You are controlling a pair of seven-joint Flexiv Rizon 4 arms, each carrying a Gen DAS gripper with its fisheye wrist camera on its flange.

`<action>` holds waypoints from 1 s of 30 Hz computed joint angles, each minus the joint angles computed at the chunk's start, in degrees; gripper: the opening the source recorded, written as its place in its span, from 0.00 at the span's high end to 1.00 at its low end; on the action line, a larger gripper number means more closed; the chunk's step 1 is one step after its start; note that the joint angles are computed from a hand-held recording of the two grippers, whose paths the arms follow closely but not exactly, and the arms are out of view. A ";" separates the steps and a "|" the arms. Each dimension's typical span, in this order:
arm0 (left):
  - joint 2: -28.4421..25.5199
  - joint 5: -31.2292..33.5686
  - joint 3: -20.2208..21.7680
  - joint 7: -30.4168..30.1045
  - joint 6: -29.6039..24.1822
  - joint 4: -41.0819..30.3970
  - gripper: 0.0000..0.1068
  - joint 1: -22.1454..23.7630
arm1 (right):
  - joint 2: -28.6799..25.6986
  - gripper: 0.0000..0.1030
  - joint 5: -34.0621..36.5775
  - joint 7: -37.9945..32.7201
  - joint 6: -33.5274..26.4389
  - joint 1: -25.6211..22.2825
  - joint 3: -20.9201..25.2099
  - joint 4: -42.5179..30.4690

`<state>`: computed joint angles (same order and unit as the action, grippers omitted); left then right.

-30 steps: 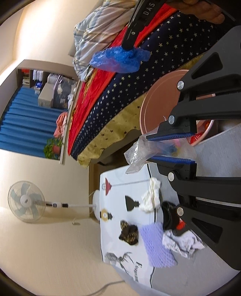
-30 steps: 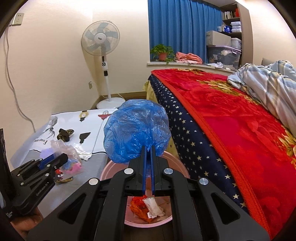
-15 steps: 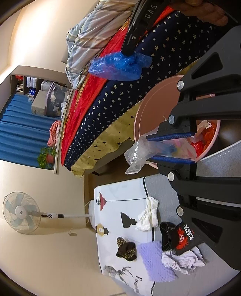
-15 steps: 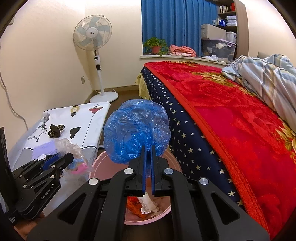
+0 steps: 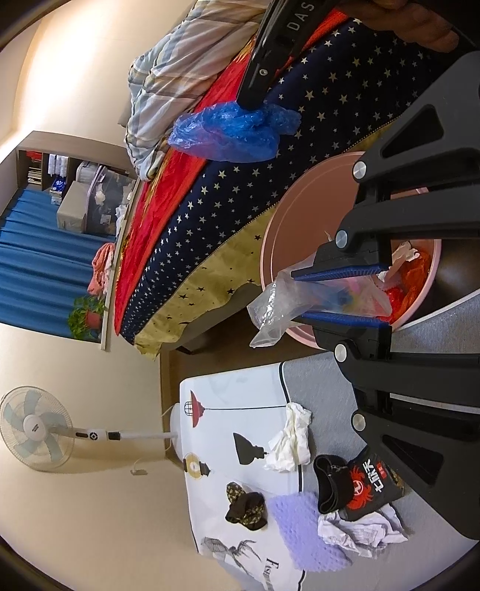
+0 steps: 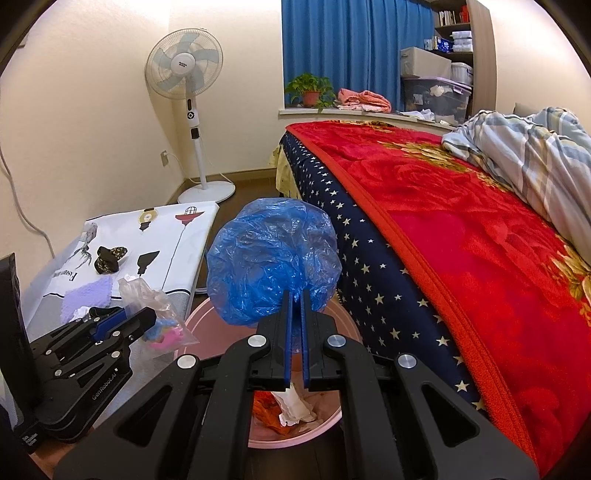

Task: Collect trash
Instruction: 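Open both tools to drop the clear bag and blue bag into the bin, then move both open tools back toward the trash on the table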

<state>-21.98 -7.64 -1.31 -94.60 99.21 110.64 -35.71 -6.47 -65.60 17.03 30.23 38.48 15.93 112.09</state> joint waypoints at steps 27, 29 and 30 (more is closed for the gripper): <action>4.61 0.49 -17.56 1.88 3.36 7.66 0.68 17.51 | -1.24 0.65 -1.19 0.22 1.01 0.66 -0.19 -0.60; 5.51 0.68 -17.47 1.56 3.59 8.62 0.68 18.25 | -1.62 0.65 -1.92 0.14 1.38 0.95 -0.38 -1.04; 5.94 0.80 -17.59 1.42 3.67 9.12 0.68 18.76 | -1.89 0.65 -2.48 0.11 1.53 1.15 -0.48 -1.34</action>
<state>-16.04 -6.84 -18.91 -93.18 102.88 119.76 -16.95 -8.36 -68.08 17.14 31.76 39.63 15.45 110.75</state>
